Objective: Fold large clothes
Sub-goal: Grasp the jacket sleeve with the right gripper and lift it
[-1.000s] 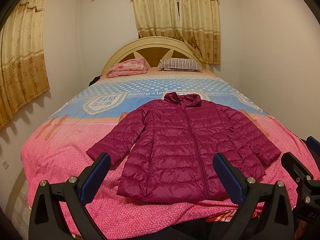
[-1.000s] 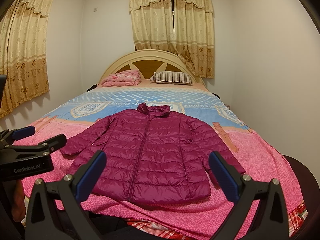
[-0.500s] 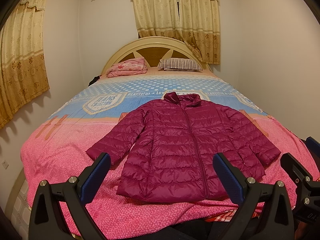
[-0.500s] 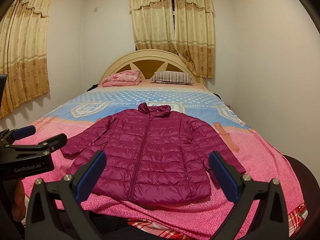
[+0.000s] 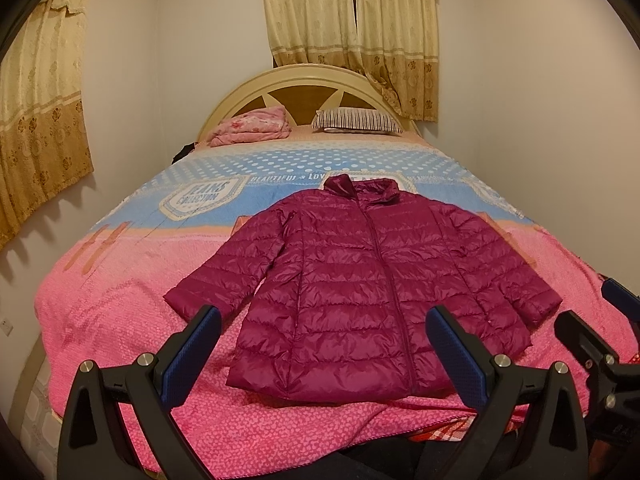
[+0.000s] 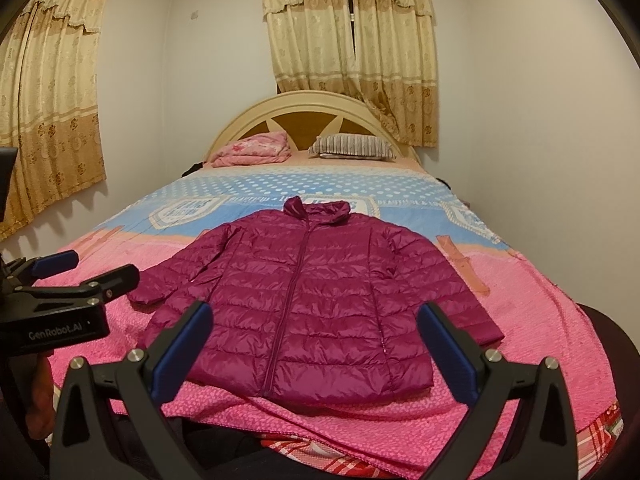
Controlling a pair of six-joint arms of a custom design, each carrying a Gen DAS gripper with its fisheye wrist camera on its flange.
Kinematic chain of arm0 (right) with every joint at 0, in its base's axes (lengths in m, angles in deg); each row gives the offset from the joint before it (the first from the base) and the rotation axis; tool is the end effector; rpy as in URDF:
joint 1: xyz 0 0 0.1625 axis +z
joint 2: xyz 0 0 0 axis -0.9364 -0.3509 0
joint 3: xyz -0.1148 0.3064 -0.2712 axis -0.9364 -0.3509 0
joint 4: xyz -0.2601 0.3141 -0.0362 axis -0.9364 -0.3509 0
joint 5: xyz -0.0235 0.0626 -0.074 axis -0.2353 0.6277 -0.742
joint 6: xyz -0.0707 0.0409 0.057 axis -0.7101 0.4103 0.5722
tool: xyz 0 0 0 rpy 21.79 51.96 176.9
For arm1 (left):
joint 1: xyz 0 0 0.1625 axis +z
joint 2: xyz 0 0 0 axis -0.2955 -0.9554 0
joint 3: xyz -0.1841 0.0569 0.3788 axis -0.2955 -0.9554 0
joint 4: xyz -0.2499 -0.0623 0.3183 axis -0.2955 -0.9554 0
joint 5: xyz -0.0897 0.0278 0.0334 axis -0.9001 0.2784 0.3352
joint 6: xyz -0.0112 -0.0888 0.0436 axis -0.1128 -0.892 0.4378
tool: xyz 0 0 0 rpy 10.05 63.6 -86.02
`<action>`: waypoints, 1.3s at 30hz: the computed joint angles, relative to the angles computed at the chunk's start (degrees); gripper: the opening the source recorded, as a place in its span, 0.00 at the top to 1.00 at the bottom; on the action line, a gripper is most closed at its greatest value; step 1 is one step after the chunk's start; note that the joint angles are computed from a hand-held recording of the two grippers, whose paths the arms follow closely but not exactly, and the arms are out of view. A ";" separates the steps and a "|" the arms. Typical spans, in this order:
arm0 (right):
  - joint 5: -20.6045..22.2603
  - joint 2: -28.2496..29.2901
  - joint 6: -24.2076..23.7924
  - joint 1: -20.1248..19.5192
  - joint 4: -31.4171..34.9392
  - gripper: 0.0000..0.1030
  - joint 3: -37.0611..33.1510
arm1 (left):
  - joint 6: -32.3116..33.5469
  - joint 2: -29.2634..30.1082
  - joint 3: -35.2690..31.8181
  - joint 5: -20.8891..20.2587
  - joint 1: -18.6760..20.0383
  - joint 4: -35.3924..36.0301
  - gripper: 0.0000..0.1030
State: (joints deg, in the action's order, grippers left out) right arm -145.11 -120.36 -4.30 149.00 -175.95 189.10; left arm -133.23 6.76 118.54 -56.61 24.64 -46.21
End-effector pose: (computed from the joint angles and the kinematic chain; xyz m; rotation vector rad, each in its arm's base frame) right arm 0.0807 -0.3312 0.2446 0.9003 -2.2043 1.1915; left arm -0.3457 -0.2676 0.0419 0.2343 1.9901 -1.2015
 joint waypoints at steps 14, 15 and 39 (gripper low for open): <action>-2.14 2.83 5.32 -8.52 9.62 0.00 -11.79 | 9.56 4.53 -0.53 7.04 12.55 -10.29 0.01; -2.76 3.18 5.99 -9.27 10.22 0.00 -12.99 | 12.09 5.12 -0.62 7.94 13.83 -13.02 0.01; -14.76 11.19 17.40 -13.82 30.17 0.52 -34.06 | 46.59 17.56 -13.31 14.93 35.06 -39.04 0.01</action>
